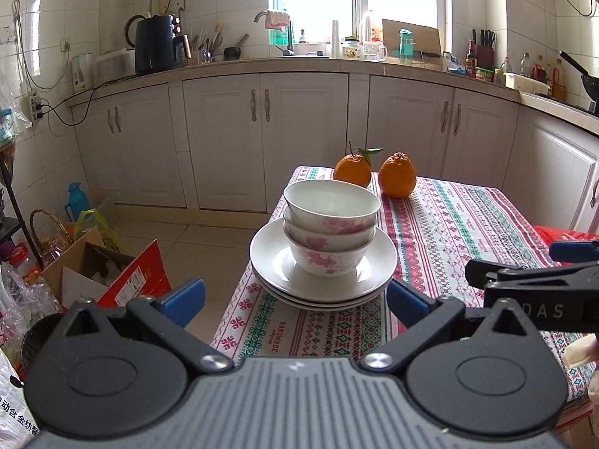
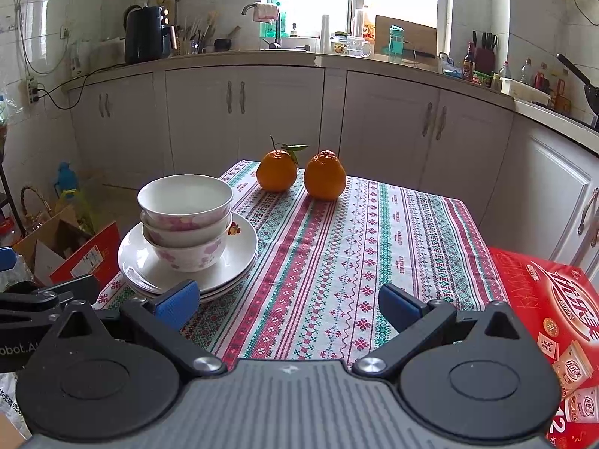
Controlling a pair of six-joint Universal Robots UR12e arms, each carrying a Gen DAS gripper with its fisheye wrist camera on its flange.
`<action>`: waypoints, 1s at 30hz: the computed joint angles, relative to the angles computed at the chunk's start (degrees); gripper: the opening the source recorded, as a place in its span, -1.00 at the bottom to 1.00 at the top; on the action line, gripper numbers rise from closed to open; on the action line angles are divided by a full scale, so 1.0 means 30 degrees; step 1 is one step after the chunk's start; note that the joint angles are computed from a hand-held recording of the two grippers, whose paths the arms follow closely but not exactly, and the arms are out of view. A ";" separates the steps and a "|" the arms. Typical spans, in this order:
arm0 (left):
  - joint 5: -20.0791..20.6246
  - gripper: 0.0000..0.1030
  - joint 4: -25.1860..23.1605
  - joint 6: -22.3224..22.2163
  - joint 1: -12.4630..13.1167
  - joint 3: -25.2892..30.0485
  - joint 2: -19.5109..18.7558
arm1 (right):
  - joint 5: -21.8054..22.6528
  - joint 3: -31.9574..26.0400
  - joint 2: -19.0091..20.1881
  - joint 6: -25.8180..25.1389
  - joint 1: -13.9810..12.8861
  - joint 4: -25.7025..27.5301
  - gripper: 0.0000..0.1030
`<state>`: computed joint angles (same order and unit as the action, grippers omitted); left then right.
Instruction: Organize plates and bowls
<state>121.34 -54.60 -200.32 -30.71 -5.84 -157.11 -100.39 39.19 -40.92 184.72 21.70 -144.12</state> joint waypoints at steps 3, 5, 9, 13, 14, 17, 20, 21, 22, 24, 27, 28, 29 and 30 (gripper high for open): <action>-0.0051 0.99 0.0024 -0.0042 0.0003 -0.0063 0.0050 | -0.0089 0.0010 -0.0013 -0.0032 0.0020 -0.0049 1.00; -0.0061 0.99 0.0145 -0.0059 0.0007 -0.0298 0.0176 | -0.0085 0.0011 -0.0016 -0.0022 0.0024 -0.0051 1.00; -0.0073 0.99 0.0202 -0.0067 0.0011 -0.0406 0.0231 | -0.0140 -0.0022 -0.0011 -0.0035 0.0037 -0.0052 1.00; -0.0085 0.99 0.0248 -0.0110 0.0010 -0.0550 0.0315 | -0.0087 -0.0013 -0.0020 -0.0074 0.0030 -0.0069 1.00; -0.0078 0.99 0.0266 -0.0118 0.0009 -0.0559 0.0316 | -0.0080 -0.0030 -0.0015 -0.0075 0.0032 -0.0046 1.00; -0.0076 0.99 0.0268 -0.0129 0.0011 -0.0588 0.0335 | -0.0093 -0.0046 -0.0012 -0.0073 0.0031 -0.0015 1.00; -0.0050 0.99 0.0269 -0.0125 0.0004 -0.0577 0.0334 | -0.0093 -0.0036 -0.0016 -0.0062 0.0030 -0.0047 1.00; -0.0049 0.99 0.0276 -0.0157 0.0003 -0.0592 0.0340 | -0.0073 -0.0025 -0.0025 -0.0052 0.0026 -0.0029 1.00; -0.0045 0.99 0.0301 -0.0179 -0.0001 -0.0635 0.0362 | -0.0073 -0.0025 -0.0025 -0.0052 0.0026 -0.0029 1.00; -0.0048 0.99 0.0310 -0.0187 -0.0002 -0.0691 0.0395 | -0.0085 -0.0019 -0.0026 -0.0076 0.0028 -0.0041 1.00; -0.0027 0.99 0.0249 -0.0193 -0.0005 -0.0566 0.0332 | -0.0085 -0.0019 -0.0026 -0.0076 0.0028 -0.0041 1.00; -0.0023 0.99 0.0237 -0.0198 -0.0005 -0.0552 0.0325 | -0.0085 -0.0019 -0.0026 -0.0076 0.0028 -0.0041 1.00; -0.0018 0.99 0.0247 -0.0174 -0.0004 -0.0542 0.0318 | -0.0080 -0.0007 -0.0034 -0.0069 0.0028 -0.0060 1.00; -0.0010 0.99 0.0253 -0.0166 -0.0008 -0.0552 0.0320 | -0.0090 -0.0012 -0.0029 -0.0071 0.0030 -0.0057 1.00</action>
<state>121.31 -53.84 -200.82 -30.73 -7.49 -156.15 -100.66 39.15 -41.00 184.51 21.79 -144.29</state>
